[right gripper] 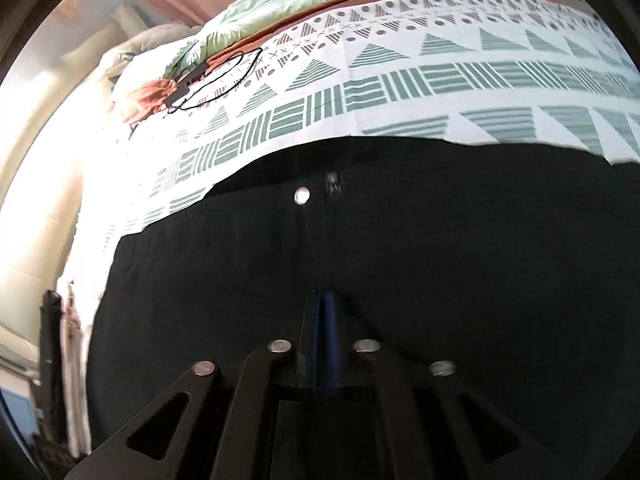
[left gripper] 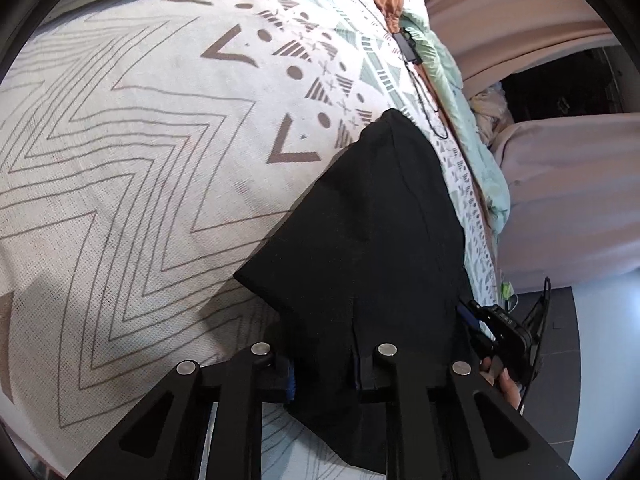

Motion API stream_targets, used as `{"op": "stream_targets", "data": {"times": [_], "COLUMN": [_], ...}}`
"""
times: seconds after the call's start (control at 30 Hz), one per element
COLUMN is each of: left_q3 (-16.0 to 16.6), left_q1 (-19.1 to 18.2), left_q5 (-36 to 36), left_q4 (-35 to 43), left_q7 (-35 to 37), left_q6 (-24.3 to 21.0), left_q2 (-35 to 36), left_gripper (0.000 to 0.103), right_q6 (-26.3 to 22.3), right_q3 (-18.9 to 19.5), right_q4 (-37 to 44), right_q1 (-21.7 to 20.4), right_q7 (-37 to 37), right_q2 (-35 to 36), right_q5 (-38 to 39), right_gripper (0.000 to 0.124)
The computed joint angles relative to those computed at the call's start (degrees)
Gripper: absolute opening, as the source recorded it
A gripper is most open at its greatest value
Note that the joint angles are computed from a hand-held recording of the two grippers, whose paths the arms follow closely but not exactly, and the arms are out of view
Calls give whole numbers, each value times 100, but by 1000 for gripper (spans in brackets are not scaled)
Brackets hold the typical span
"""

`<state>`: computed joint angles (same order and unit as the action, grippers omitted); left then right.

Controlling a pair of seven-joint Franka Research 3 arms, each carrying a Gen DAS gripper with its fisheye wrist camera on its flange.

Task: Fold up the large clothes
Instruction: 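Lift the hem with both grippers and fold it toward the collar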

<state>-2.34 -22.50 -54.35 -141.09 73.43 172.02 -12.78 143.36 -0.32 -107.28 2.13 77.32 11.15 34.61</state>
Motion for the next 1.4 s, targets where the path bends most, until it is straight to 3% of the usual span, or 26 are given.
{"op": "stream_targets", "data": {"times": [0.03, 0.07, 0.1, 0.2, 0.37, 0.47, 0.57, 0.67, 0.93, 1.03, 1.13, 1.27, 1.4], "left_q3": [-4, 42, 126, 308, 176, -34, -143, -216, -443, -673, -830, -1075, -1283], "left_q1": [-18, -89, -206, -516, -403, -183, -116, -91, -59, 17, 20, 66, 96], "left_q5": [-11, -119, -332, -1035, -1021, -428, 62, 480, 1319, 1828, 2149, 2568, 2765], "left_q4": [4, 23, 61, 237, 556, 788, 1016, 1242, 1972, 2262, 2611, 3152, 3557], "left_q7": [47, 179, 411, 1246, 1603, 1260, 976, 712, 227, -59, -215, -510, -559], "left_q6": [40, 90, 161, 335, 124, -30, -112, -195, -496, -582, -728, -906, -953], "left_q2": [-33, -55, -74, -146, -246, -221, -151, -66, 259, 429, 634, 1018, 1311], "left_gripper": [16, 15, 14, 13, 12, 12, 12, 12, 12, 12, 12, 12, 12], "right_q6": [-6, 66, 208, 453, 433, 268, 255, 235, 438, 563, 476, 529, 499], "right_q3": [112, 24, 26, -31, -268, -387, -422, -515, -543, -512, -729, -616, -815], "right_q4": [-43, -285, -530, -1177, -2073, -2397, -2835, -3297, -4048, -4244, -4272, -4187, -4167], "right_q1": [-121, -43, -37, 70, 257, 338, 426, 502, 632, 614, 705, 669, 694], "right_q7": [-27, -193, -347, -659, -1300, -1403, -1418, -1480, -1361, -1150, -1191, -1194, -1280], "right_q2": [-88, -326, -540, -1218, -2138, -2405, -2823, -3262, -3706, -3821, -3773, -3639, -3705], "right_q5": [45, 234, 355, 479, 1329, 1408, 1466, 1582, 1609, 1484, 1735, 1535, 1963], "right_gripper": [34, 56, 61, 61, 59, 48, 45, 34, 26, 25, 24, 24, 24]}}
